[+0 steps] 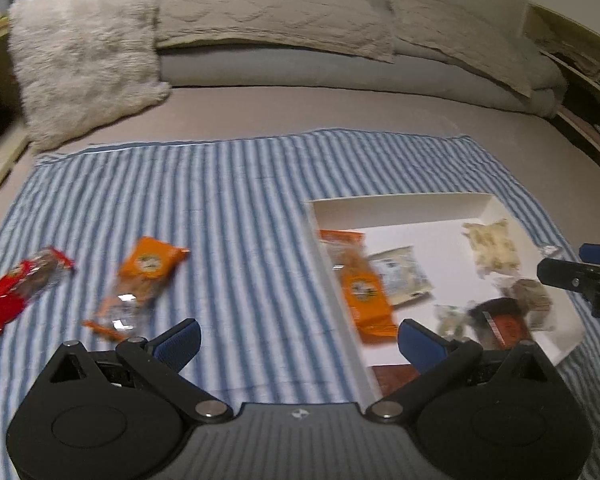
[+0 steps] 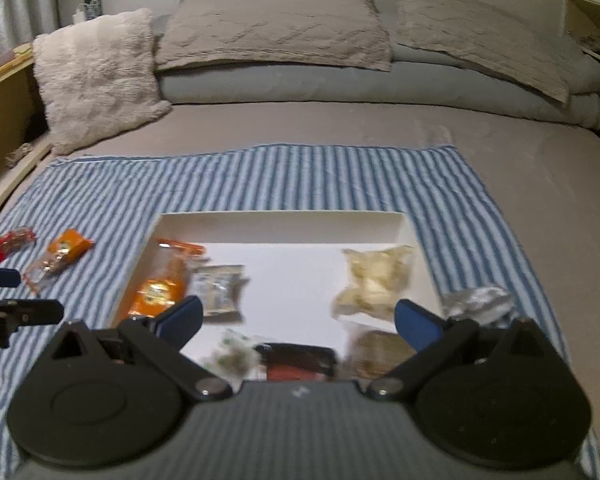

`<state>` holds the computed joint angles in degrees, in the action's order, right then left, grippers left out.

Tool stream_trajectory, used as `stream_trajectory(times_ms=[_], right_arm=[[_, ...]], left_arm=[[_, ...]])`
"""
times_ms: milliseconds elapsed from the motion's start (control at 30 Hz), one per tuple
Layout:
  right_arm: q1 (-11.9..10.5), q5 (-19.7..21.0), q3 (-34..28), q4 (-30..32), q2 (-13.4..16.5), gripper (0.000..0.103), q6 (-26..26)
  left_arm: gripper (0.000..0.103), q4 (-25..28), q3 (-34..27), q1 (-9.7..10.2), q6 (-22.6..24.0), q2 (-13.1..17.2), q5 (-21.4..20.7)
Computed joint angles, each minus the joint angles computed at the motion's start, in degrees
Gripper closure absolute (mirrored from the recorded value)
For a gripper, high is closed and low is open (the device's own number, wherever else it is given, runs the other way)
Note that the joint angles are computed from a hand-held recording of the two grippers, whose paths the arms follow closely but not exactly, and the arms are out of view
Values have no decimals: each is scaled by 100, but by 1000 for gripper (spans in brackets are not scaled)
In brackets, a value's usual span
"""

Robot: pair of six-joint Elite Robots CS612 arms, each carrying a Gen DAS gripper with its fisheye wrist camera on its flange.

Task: Organize snacks
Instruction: 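Move both tools away from the box toward the red and orange packets on the sheet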

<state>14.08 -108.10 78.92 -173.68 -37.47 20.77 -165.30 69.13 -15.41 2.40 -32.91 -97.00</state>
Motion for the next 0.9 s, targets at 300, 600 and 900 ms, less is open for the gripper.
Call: stream_trajectory(times_ms=[300,600,900], right_arm=[[158,283,-731,275,358,0,-28],[313,555,-1527,688,764,0,-134],[420,772,-2302,1050,1173,0,-91]], left_arm=[[0,-92,40,216,-130,-12,323],[0,-138,60,402,-262,-16,609],[0,-218,80,567,-300,-17,855]])
